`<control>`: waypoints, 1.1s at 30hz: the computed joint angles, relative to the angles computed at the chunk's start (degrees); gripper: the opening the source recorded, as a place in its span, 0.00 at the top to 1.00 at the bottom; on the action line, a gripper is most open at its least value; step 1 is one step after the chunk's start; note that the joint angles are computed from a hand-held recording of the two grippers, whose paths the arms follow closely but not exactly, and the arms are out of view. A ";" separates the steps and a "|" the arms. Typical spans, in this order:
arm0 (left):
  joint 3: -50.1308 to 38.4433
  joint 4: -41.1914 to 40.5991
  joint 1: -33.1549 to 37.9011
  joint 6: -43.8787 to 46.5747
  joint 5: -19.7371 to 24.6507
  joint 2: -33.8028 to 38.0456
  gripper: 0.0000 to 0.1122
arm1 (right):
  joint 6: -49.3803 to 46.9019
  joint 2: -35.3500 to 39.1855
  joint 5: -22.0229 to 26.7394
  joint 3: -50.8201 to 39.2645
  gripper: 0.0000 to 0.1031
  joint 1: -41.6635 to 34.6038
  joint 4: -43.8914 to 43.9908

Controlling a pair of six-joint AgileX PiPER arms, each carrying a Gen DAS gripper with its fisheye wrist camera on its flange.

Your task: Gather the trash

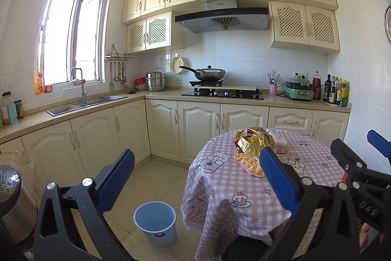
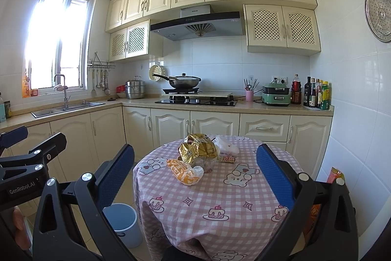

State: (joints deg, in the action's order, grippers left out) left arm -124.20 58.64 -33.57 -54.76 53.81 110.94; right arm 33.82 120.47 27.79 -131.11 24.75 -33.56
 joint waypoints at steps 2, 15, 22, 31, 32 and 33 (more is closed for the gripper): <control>-3.07 -1.19 -0.32 2.04 1.41 0.95 0.12 | -0.07 -0.02 -0.08 0.05 0.07 -0.03 0.07; -2.47 -1.12 -0.05 1.84 1.04 0.81 0.12 | -0.79 0.43 0.25 -1.21 0.07 0.43 0.90; -1.87 -0.78 0.31 1.37 0.74 0.75 0.12 | -2.11 0.10 0.01 -1.10 0.07 0.45 2.41; -4.39 -0.98 -0.36 2.76 2.86 1.28 0.12 | -2.79 -0.52 -0.52 -0.28 0.07 0.28 3.41; -4.39 -0.98 -0.36 2.76 2.86 1.28 0.12 | -2.85 -0.54 -0.63 -0.22 0.07 0.26 3.50; -4.41 -0.96 -0.37 2.77 2.82 1.30 0.12 | -3.56 -0.11 -0.49 -0.89 0.07 0.10 4.15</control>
